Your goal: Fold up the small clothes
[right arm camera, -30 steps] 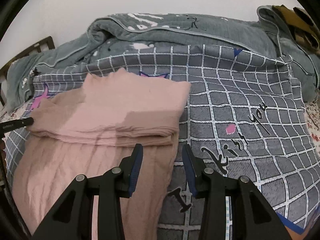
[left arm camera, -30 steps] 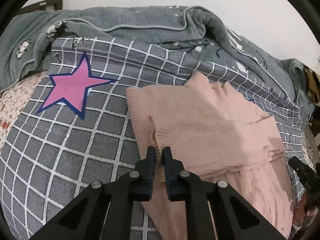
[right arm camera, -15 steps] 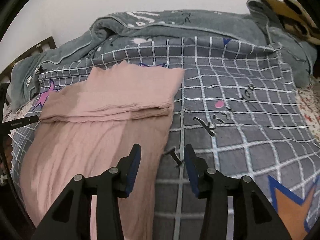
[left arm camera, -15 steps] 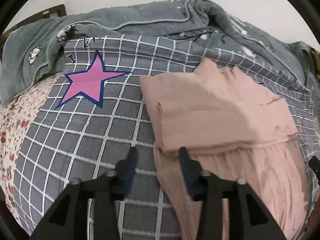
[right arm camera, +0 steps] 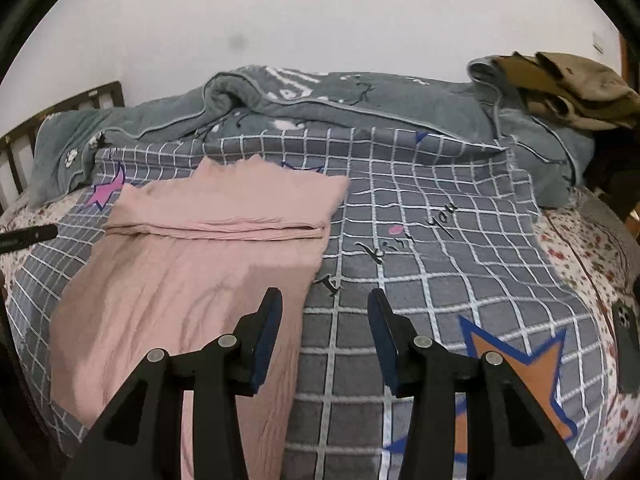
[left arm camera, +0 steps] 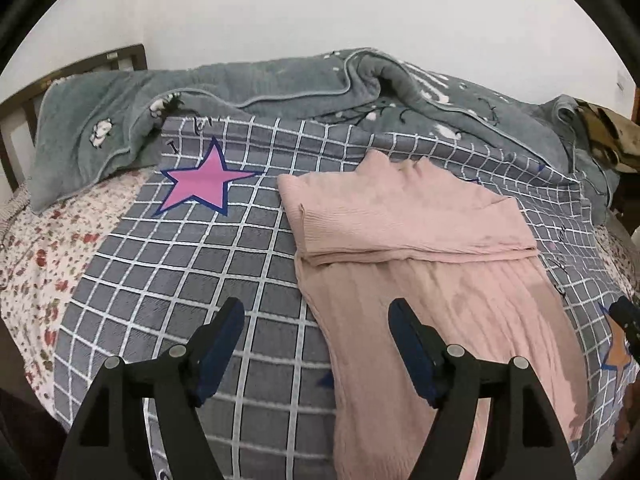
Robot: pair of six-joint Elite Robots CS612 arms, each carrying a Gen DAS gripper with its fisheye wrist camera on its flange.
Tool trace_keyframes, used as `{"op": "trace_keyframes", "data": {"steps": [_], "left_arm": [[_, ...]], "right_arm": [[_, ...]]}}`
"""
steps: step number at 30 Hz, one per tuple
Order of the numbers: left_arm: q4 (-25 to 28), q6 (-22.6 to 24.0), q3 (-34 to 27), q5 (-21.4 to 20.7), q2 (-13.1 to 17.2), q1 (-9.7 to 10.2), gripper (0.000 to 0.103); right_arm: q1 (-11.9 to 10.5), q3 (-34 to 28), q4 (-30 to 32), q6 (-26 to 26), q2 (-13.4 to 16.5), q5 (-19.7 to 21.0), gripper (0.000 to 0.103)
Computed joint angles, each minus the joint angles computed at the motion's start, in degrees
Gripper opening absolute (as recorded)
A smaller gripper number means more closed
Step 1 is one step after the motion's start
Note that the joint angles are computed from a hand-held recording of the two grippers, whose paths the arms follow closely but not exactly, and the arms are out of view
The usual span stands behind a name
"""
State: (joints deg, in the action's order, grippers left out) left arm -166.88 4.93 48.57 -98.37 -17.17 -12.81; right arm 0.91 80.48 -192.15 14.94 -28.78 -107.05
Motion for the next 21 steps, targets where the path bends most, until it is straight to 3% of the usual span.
{"op": "trace_keyframes", "data": {"steps": [3, 11, 21], "left_arm": [[-1.69, -0.18, 3.47, 0.33, -1.66, -0.13, 0.073], [-3.05, -0.71, 11.89, -4.13, -6.11, 0.31, 0.073], [-11.68, 3.86, 22.35, -0.79, -10.57, -0.38, 0.073]], "right_arm": [[0.0, 2.16, -0.62, 1.16, -0.99, 0.78, 0.044], [0.31, 7.12, -1.53, 4.56, -2.56, 3.74, 0.044], [1.47, 11.74, -4.2, 5.25, -4.52, 5.74, 0.044]]}}
